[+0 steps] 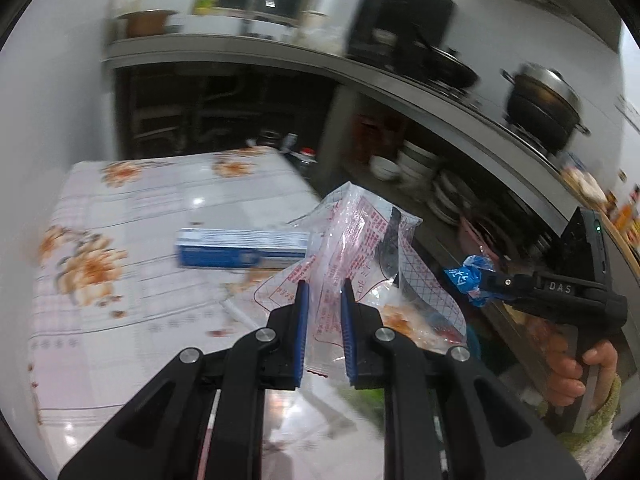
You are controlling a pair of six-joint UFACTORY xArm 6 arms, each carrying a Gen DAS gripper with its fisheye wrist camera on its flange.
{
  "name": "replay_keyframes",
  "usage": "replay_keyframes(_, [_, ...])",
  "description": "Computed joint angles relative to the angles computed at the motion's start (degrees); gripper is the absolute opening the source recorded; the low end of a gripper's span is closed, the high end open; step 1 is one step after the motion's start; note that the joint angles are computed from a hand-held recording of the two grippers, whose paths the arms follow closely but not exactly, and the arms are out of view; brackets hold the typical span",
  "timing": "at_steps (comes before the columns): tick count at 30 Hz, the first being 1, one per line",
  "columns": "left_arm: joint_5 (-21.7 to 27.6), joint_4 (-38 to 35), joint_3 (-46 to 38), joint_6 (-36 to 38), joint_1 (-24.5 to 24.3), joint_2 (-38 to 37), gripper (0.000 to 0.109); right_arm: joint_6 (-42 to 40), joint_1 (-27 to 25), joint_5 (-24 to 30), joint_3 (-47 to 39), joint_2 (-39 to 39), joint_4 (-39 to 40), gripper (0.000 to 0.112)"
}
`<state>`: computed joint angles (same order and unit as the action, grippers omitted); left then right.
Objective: Collect trash
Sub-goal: 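Carry the blue wrapper and clear bag to the wastebasket and release both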
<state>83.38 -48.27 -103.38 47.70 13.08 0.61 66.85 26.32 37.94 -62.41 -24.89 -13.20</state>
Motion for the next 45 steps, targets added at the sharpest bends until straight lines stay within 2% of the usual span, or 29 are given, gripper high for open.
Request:
replay_keyframes(5, [1.5, 0.8, 5.0, 1.1, -6.9, -5.7, 0.014, 10.0, -1.6, 3.7, 12.5, -15.4, -6.1, 0.028])
replay_keyframes(8, [1.5, 1.7, 7.5, 1.6, -12.0, -8.5, 0.014, 16.7, -1.9, 10.6, 18.9, -26.3, -10.3, 0.028])
replay_keyframes(14, [0.1, 6.1, 12.2, 0.8, -24.0, -12.2, 0.014, 31.9, 2.4, 33.7, 30.6, -50.3, -17.5, 0.028])
replay_keyframes(16, [-0.9, 7.7, 14.0, 0.5, -27.3, -13.1, 0.015, 35.3, 3.2, 37.6, 33.7, -55.4, -17.3, 0.028])
replay_keyframes(18, [-2.1, 9.5, 15.7, -0.5, -30.9, -13.7, 0.015, 34.8, -1.2, 38.7, 38.8, -61.7, -13.2, 0.028])
replay_keyframes(19, [-2.4, 10.1, 16.5, -0.9, -31.9, -14.0, 0.015, 33.7, -3.2, 38.4, 40.7, -63.9, -11.1, 0.028])
replay_keyframes(21, [-3.2, 11.7, 17.4, -2.1, -34.2, -13.9, 0.015, 26.6, -13.2, 35.9, 45.7, -68.4, -3.2, 0.028])
replay_keyframes(22, [-3.4, 12.2, 17.6, -2.6, -35.0, -13.7, 0.015, 22.2, -18.4, 34.0, 48.2, -69.2, 0.7, 0.028])
replay_keyframes(24, [-4.3, 13.7, 18.1, -3.7, -37.0, -13.2, 0.015, 16.5, -24.9, 31.9, 50.6, -68.7, 5.8, 0.029])
replay_keyframes(26, [-5.2, 15.1, 18.6, -4.4, -38.4, -12.8, 0.015, 7.7, -32.3, 27.9, 53.4, -65.3, 11.9, 0.029])
replay_keyframes(28, [-5.7, 16.4, 18.3, -5.3, -39.4, -12.0, 0.015, 3.0, -35.6, 26.0, 54.5, -61.6, 15.1, 0.03])
replay_keyframes(29, [-6.2, 17.1, 18.2, -5.8, -40.0, -11.5, 0.015, -1.4, -37.6, 22.9, 55.4, -57.5, 17.4, 0.03])
replay_keyframes(35, [-7.9, 20.1, 17.4, -7.8, -42.2, -9.2, 0.015, -11.2, -41.9, 8.9, 53.3, -34.7, 19.9, 0.034])
replay_keyframes(39, [-7.6, 21.7, 14.6, -9.9, -44.2, -6.0, 0.015, -16.2, -44.7, 2.6, 53.0, -26.1, 21.6, 0.05])
replay_keyframes(42, [-4.5, 23.1, 9.8, -13.0, -46.5, -1.2, 0.015, -14.8, -45.2, 2.3, 54.9, -28.4, 19.9, 0.054])
replay_keyframes(45, [0.3, 24.2, 2.4, -18.0, -49.2, 5.9, 0.015, -11.2, -44.5, 5.5, 57.3, -35.8, 17.6, 0.055])
